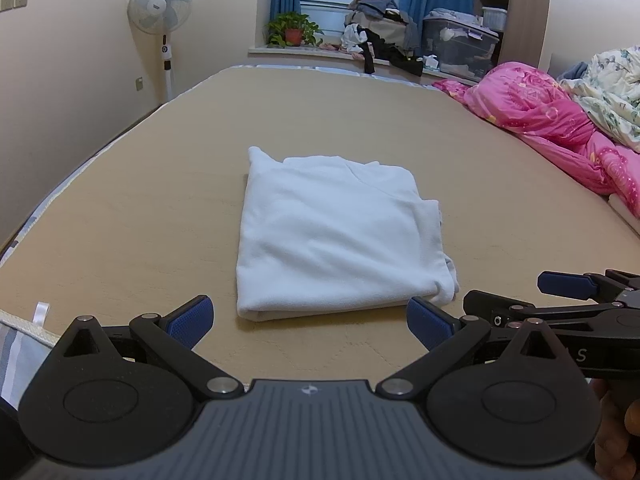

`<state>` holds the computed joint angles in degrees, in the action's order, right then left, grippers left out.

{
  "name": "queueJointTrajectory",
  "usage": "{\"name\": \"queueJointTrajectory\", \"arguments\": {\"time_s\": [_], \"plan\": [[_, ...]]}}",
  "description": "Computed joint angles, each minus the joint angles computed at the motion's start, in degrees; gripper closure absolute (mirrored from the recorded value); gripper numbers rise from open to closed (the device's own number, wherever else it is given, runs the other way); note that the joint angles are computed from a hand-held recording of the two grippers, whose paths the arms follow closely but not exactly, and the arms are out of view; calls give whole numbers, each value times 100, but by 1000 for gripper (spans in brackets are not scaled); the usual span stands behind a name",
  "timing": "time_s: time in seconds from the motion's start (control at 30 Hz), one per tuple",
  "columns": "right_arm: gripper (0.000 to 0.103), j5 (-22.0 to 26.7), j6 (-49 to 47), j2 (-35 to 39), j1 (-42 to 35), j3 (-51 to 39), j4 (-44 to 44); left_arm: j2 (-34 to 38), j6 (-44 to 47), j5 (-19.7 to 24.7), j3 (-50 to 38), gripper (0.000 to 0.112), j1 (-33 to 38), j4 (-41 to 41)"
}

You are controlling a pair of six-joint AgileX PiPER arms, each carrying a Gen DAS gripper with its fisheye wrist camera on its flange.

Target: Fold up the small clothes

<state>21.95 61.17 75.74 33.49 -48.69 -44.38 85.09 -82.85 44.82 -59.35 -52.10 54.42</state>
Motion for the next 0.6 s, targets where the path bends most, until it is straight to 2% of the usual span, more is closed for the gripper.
{"name": "queueJointTrajectory", "arguments": {"time_s": [0.6], "plan": [[10, 20, -152, 8, -27, -31, 155, 5, 27, -77, 43, 10, 72, 13]]}}
